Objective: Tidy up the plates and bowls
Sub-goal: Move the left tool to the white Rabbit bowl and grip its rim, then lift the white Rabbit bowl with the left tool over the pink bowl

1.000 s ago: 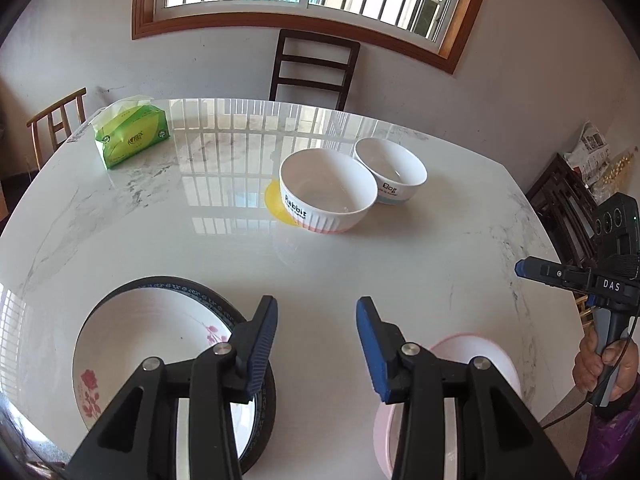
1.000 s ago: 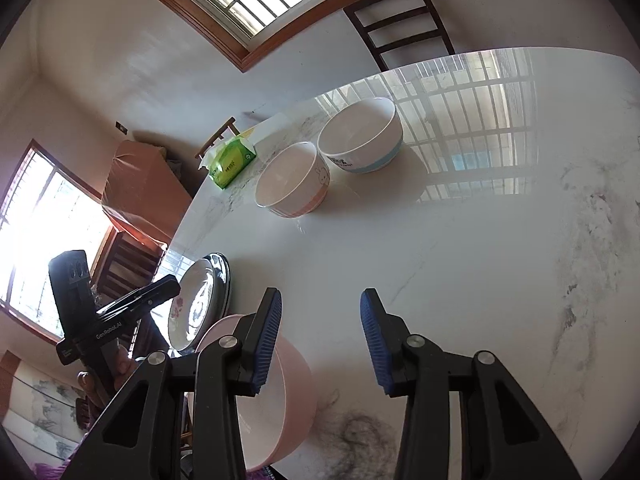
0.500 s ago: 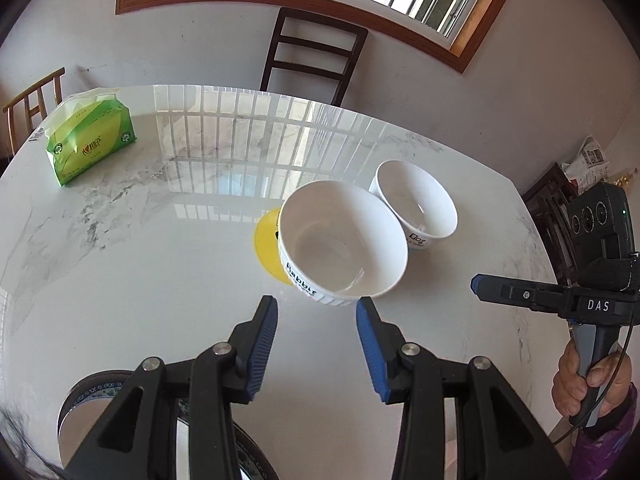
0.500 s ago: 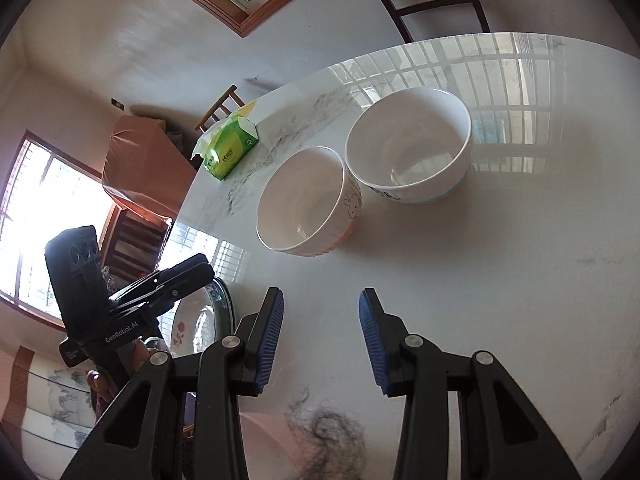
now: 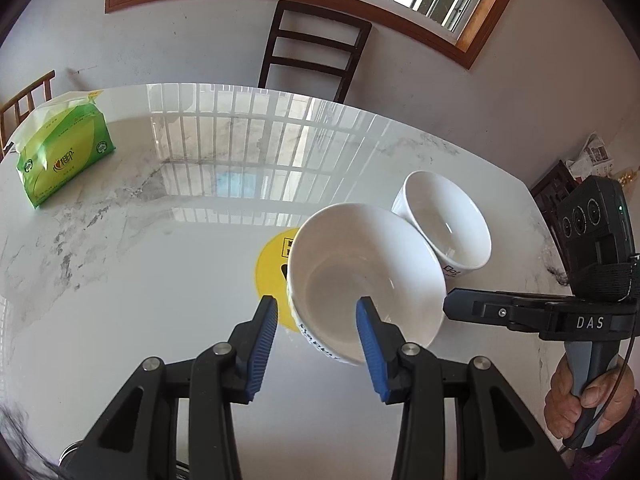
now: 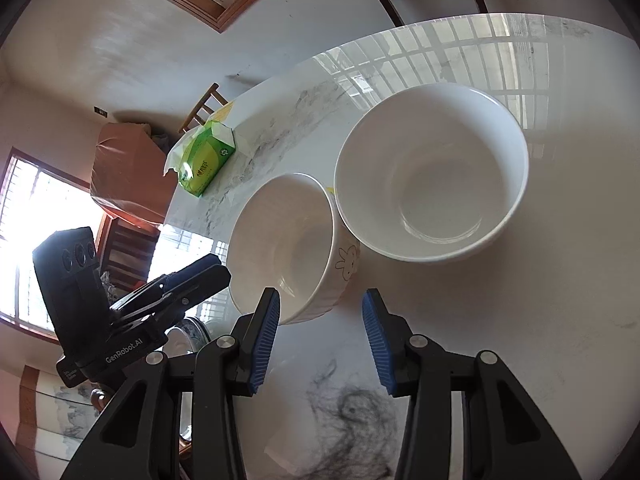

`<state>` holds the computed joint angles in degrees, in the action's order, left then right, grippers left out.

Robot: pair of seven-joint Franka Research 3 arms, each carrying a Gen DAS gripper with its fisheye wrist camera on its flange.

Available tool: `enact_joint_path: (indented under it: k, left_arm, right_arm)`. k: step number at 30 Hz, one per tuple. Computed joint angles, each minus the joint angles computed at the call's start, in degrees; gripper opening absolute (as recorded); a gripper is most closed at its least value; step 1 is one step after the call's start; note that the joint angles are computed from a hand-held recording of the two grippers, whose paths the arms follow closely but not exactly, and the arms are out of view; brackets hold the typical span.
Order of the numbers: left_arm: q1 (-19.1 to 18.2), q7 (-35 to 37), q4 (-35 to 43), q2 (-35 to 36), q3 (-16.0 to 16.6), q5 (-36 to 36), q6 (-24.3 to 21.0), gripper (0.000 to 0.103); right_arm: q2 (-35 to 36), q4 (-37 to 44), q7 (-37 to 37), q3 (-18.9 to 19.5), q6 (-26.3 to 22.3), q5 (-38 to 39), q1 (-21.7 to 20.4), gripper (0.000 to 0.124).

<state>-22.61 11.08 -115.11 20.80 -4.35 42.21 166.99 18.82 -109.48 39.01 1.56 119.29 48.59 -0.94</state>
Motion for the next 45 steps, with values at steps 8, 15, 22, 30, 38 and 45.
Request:
enact_joint_path:
  k: [8, 15, 22, 30, 38, 45]
  left_arm:
    - [-0.4, -0.1, 1.6, 2.4, 0.5, -0.5, -0.7, 0.042]
    - [-2.1, -1.7, 1.5, 3.4, 2.4, -0.6, 0.7, 0.021]
    - [-3.9, -6.7, 0.4, 1.2, 2.1, 2.3, -3.0, 0.015]
    - [-4.9, -15.0, -2.3, -5.6, -1.6, 10.0, -8.5, 0.015]
    - [-5.6, -22.4, -5.2, -12.5, -8.2, 16.6, -15.3, 0.016]
    - [-7.7, -27.2, -6.9, -16.6, -13.3, 19.9, -20.8, 0.016]
  right_arm:
    - [1.3, 0.6, 1.4, 0.6, 1.4, -1.4, 1.1, 0.042]
    - [1.7, 0.2, 1.2, 1.1, 3.7, -1.8, 1.6, 0.028]
    - [0.4, -1.2, 0.0, 1.0, 4.1, -0.7, 1.1, 0.023]
    - [-6.1, -6.2, -3.9, -0.5, 1.1, 1.9, -0.2, 0.021]
    - [-16.3, -14.5, -9.3, -4.2, -2.6, 3.7, -1.1, 0.019]
    - [-25.6, -22.6, -13.1, -8.2, -6.2, 3.3, -2.3, 0.020]
